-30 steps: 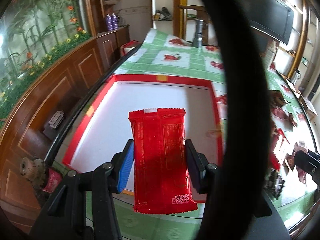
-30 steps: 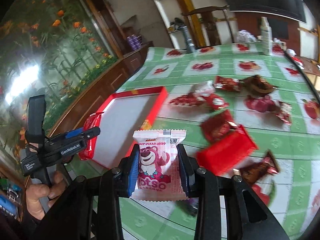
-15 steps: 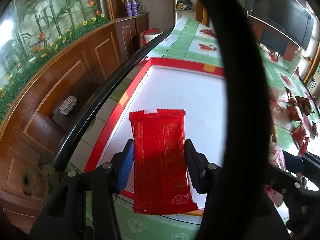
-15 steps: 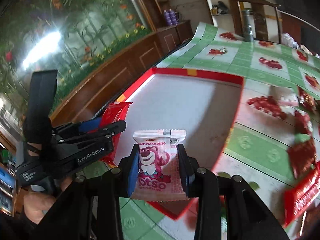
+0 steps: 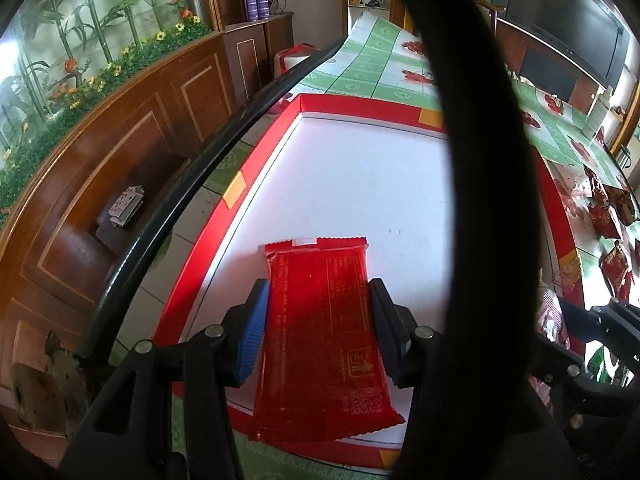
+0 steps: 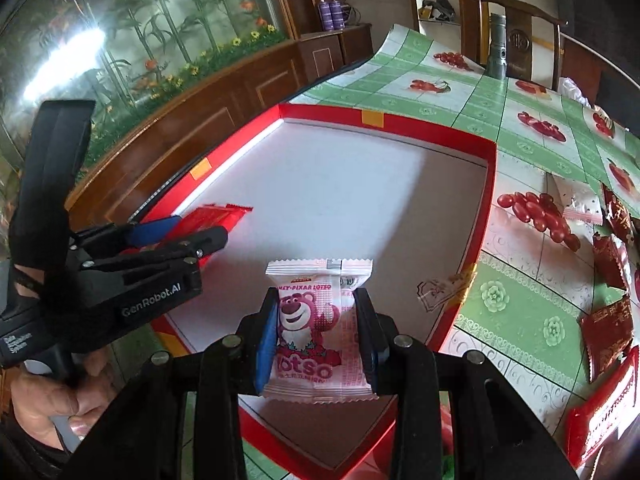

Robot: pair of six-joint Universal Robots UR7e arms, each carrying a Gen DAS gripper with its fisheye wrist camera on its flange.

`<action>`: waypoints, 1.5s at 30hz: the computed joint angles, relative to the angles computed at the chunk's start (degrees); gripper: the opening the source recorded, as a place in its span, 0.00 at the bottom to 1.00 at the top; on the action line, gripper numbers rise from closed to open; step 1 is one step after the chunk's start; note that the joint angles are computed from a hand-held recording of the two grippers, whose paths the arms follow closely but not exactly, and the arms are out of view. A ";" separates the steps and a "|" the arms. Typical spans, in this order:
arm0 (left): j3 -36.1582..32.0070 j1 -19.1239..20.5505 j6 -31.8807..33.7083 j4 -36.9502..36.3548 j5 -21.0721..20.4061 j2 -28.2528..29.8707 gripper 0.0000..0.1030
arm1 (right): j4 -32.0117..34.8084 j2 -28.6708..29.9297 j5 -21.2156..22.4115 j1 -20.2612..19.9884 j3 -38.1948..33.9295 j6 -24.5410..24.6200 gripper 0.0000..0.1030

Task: Organize snacks
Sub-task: 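Drop red pack into tray with left tool while right tool drops Lotso bag, then grasp another red pack with left tool while right tool grasps red-and-white candy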

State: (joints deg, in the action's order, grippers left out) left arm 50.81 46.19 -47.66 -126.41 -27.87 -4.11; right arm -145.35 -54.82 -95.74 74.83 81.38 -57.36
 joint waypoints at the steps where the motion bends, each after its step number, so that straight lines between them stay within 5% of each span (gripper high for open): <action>1: 0.09 0.07 0.13 -0.34 -0.22 -0.06 0.51 | -0.21 0.14 -0.23 0.03 -0.01 -0.21 0.34; 8: 0.17 -0.26 -1.08 0.97 0.67 -0.33 0.74 | 0.06 0.12 -0.68 -0.18 0.09 -0.24 0.37; 13: 0.76 -1.47 -2.54 2.08 2.95 -0.96 0.92 | 0.92 -1.88 1.39 -0.63 1.14 -0.30 0.49; 27: -4.28 -4.75 1.86 1.48 3.07 2.34 0.93 | -1.24 -10.81 8.17 -7.80 3.31 2.06 0.64; 45: -28.50 -8.63 19.87 2.85 -7.22 18.01 0.93 | -2.90 -14.79 9.60 -17.28 1.15 9.36 0.65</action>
